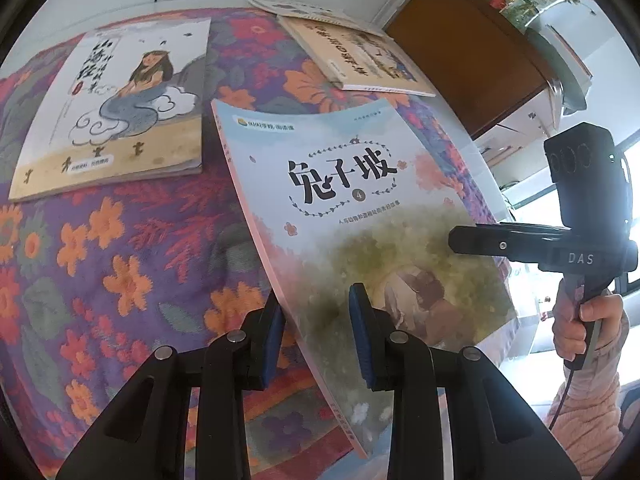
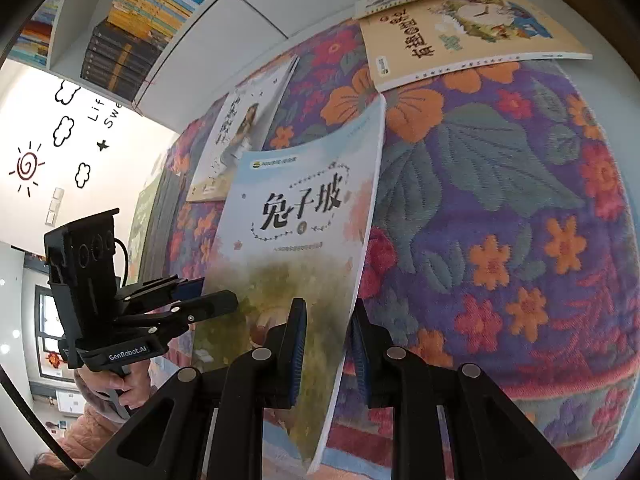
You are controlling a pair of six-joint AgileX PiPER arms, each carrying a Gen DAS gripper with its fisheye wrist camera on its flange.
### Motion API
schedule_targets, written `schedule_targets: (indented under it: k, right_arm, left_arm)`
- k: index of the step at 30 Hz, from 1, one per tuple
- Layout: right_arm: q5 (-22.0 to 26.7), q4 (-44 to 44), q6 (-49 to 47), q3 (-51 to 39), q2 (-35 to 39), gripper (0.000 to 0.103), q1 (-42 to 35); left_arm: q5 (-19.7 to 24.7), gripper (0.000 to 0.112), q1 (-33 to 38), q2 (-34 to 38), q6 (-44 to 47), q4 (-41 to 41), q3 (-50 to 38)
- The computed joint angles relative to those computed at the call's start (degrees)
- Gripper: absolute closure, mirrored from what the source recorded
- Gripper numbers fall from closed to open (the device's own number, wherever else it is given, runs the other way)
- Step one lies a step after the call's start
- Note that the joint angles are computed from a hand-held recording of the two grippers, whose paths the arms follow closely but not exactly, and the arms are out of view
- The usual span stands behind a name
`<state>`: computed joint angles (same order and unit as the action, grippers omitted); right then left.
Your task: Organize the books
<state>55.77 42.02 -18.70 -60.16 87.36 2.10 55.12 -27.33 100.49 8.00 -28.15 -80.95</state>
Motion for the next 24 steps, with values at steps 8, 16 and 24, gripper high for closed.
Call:
schedule_targets:
  k: [8, 16, 24]
  right_arm:
    - [0.35, -1.40, 1.19, -0.11, -3.65, 0.081, 0.73]
    - [0.81, -3.57, 3.48, -3.66, -4.34, 0.081, 3.87]
    - [0.01, -5.54, 6.31, -8.48, -2.57, 0.081, 9.13]
  left_arm:
    - [-0.33, 0.084, -0.50, -1.37, -0.58, 1.93, -0.99]
    - [0.30, 0.084, 1.94, -3.68, 0.54, 1.73, -1.42]
    - [1.48, 0.084, 6.95, -6.62, 3.07, 0.64, -0.19]
